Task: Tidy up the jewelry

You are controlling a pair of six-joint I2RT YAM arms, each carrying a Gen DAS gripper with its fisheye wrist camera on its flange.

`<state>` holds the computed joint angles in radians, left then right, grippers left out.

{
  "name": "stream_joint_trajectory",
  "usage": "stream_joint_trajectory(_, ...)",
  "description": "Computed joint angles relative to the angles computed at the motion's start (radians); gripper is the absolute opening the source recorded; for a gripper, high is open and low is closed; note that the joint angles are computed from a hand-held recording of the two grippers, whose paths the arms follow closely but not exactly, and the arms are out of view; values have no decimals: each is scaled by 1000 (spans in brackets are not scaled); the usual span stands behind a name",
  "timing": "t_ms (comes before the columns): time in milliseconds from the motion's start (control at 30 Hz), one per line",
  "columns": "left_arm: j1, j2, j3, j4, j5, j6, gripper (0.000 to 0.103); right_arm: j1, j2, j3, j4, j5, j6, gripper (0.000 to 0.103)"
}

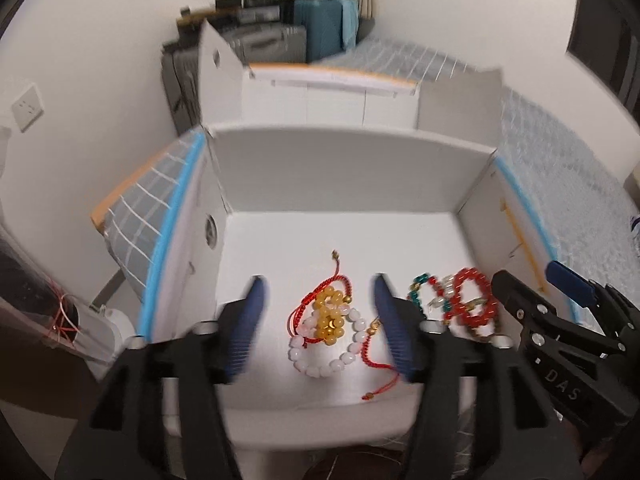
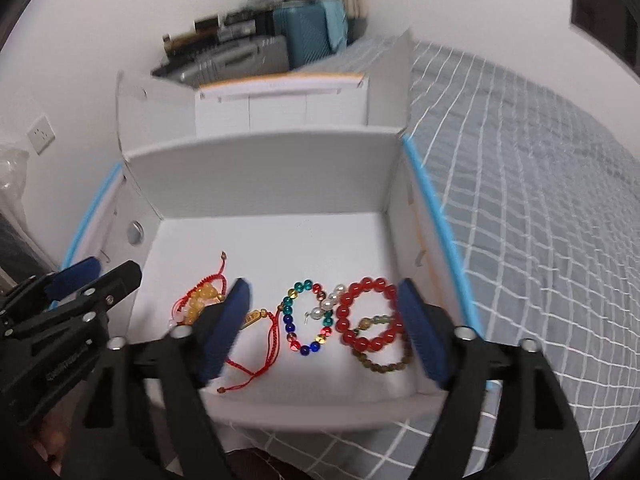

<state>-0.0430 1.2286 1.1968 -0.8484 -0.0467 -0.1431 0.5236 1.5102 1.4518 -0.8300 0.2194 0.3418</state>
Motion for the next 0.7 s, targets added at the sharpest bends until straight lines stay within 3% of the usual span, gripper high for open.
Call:
stream_joint_trajectory(67, -8, -76, -34, -2, -19, -5, 73, 10, -62, -42, 10, 23, 11, 90)
stream_joint_trajectory(300, -60, -313, -189, -8, -81, -53, 95, 77, -274, -204, -9, 112, 66, 96)
stream_joint_trajectory(500, -128, -448, -307, -33, -136, -86, 97, 156, -386, -328, -7, 207, 125, 96)
stream_joint_trajectory(700, -137, -489, -349, -53, -116, -92, 97, 189, -418, -381, -8, 246, 166, 96)
